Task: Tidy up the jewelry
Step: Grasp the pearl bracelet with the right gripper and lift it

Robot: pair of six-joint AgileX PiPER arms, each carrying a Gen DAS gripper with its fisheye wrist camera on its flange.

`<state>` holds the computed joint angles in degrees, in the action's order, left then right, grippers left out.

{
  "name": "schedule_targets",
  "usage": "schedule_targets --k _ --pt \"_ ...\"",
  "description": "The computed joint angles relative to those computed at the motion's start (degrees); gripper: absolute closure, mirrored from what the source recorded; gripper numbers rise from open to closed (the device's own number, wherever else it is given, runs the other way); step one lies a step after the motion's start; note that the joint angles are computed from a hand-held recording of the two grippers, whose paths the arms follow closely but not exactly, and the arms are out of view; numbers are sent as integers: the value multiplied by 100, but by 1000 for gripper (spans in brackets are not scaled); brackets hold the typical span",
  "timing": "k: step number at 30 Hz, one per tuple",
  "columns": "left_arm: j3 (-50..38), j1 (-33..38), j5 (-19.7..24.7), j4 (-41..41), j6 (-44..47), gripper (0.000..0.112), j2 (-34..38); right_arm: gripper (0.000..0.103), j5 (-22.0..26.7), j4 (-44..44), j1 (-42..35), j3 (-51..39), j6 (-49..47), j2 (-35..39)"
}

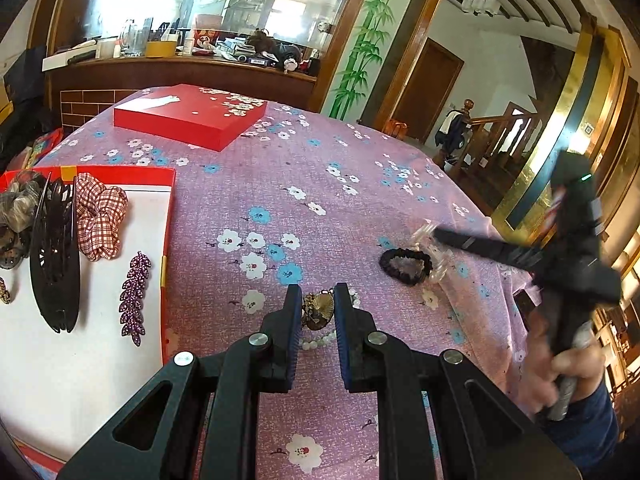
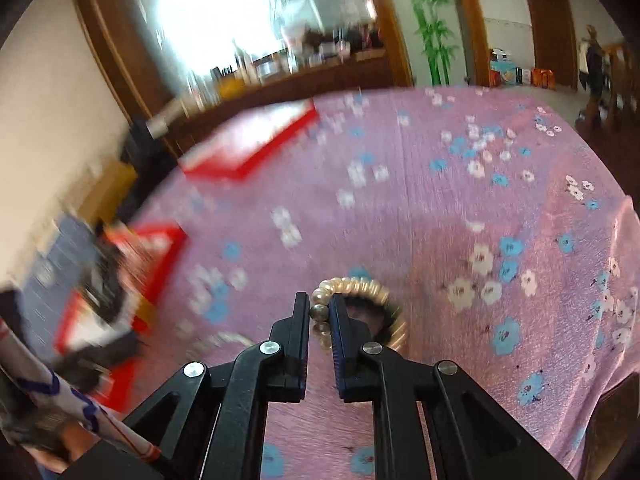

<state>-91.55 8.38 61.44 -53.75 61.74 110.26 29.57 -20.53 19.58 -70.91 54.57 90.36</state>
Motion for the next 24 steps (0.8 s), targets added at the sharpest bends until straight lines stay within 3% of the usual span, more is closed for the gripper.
schedule_targets --k 5,24 --pt "113 -44 -134 39 61 97 -67 92 -979 348 -247 577 22 -583" --pt "545 -187 -738 90 321 97 -361 92 -1070 -151 202 500 456 -499"
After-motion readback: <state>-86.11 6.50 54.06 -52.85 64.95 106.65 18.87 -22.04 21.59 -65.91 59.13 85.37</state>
